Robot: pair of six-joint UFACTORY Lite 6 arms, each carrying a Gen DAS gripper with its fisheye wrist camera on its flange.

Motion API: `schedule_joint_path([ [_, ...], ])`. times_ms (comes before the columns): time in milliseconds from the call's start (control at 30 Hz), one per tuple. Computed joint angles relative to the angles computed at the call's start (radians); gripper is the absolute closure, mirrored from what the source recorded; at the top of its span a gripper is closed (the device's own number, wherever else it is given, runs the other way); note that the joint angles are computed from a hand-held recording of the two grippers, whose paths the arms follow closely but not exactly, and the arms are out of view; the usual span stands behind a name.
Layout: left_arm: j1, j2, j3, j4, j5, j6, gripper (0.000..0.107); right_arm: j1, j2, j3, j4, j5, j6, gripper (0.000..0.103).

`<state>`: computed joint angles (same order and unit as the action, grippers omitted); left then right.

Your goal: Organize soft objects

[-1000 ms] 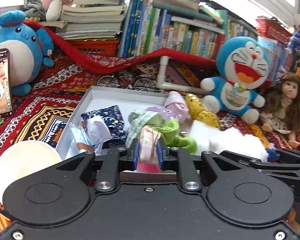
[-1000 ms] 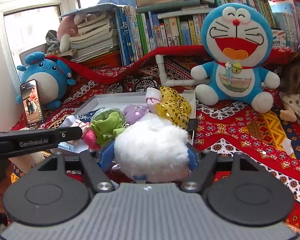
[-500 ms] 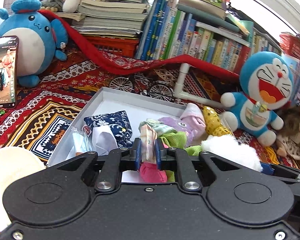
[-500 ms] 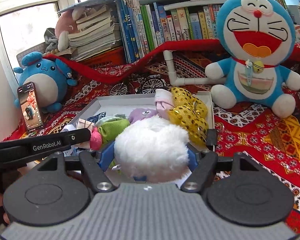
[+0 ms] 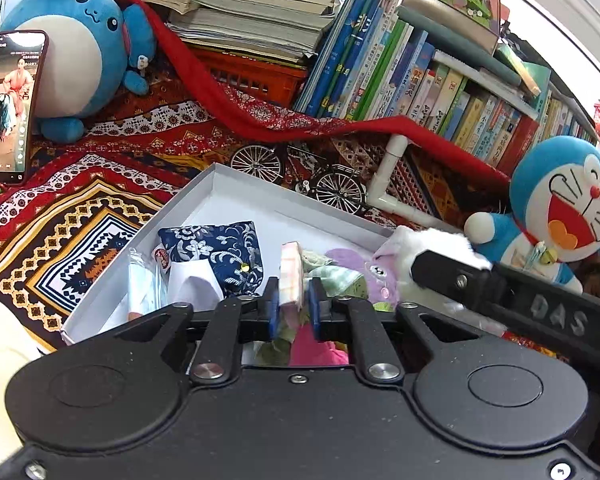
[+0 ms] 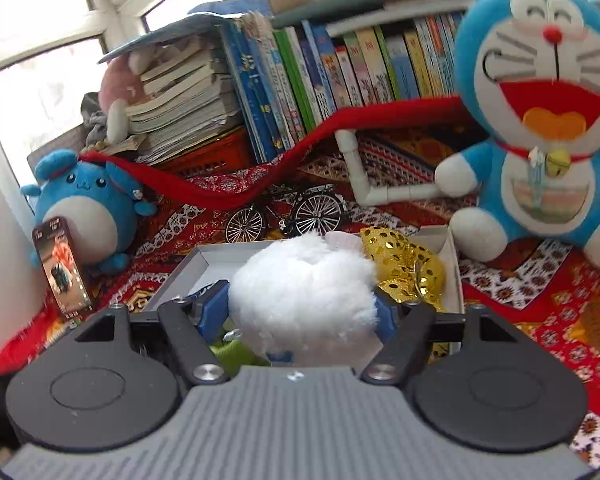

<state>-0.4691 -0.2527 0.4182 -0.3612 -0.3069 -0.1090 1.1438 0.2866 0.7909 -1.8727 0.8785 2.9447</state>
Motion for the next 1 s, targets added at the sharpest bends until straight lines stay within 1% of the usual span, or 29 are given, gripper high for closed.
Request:
schedule_joint_path([
  [67, -0.010, -0.007, -0.010, -0.055, -0.017, 0.051, 0.090, -0.016, 0.017, 0.012, -0.005, -0.013, 0.007, 0.027],
  [100, -0.015, -0.013, -0.015, -0.079, -0.021, 0.075, 0.086, -0.020, 0.021, 0.012, -0.008, -0.017, 0.014, 0.026],
  [133, -0.018, -0.025, -0.022, -0.098, -0.023, 0.097, 0.080, -0.019, 0.021, 0.008, -0.015, -0.015, 0.028, 0.020],
  [200, -0.026, -0.043, -0.031, -0.133, -0.029, 0.140, 0.072, -0.010, 0.012, -0.009, -0.032, -0.002, 0.059, 0.017],
  [267, -0.036, -0.061, -0.040, -0.161, -0.037, 0.176, 0.069, 0.001, -0.004, -0.027, -0.041, 0.010, 0.083, 0.011],
  [333, -0.046, -0.080, -0.048, -0.189, -0.034, 0.208, 0.064, 0.010, -0.024, -0.047, -0.051, 0.015, 0.101, 0.008],
  [400, -0.054, -0.105, -0.058, -0.208, -0.027, 0.234, 0.061, 0.025, -0.040, -0.062, -0.041, 0.023, 0.101, 0.007],
  [467, -0.061, -0.138, -0.071, -0.235, -0.021, 0.267, 0.058, 0.046, -0.056, -0.080, -0.028, 0.039, 0.098, 0.004],
  [533, -0.066, -0.170, -0.083, -0.264, -0.013, 0.299, 0.052, 0.067, -0.074, -0.101, -0.020, 0.055, 0.101, 0.003],
  [700, -0.075, -0.259, -0.111, -0.341, 0.026, 0.396, 0.040, 0.115, -0.130, -0.152, 0.008, 0.091, 0.108, 0.001],
  [767, -0.085, -0.300, -0.124, -0.415, 0.034, 0.474, 0.037, 0.134, -0.149, -0.170, 0.018, 0.109, 0.116, 0.001],
  [833, -0.092, -0.338, -0.138, -0.461, 0.041, 0.528, 0.032, 0.154, -0.164, -0.182, 0.033, 0.128, 0.116, 0.000],
  [1000, -0.107, -0.413, -0.155, -0.604, 0.068, 0.688, 0.029, 0.189, -0.181, -0.182, 0.082, 0.155, 0.081, 0.000],
])
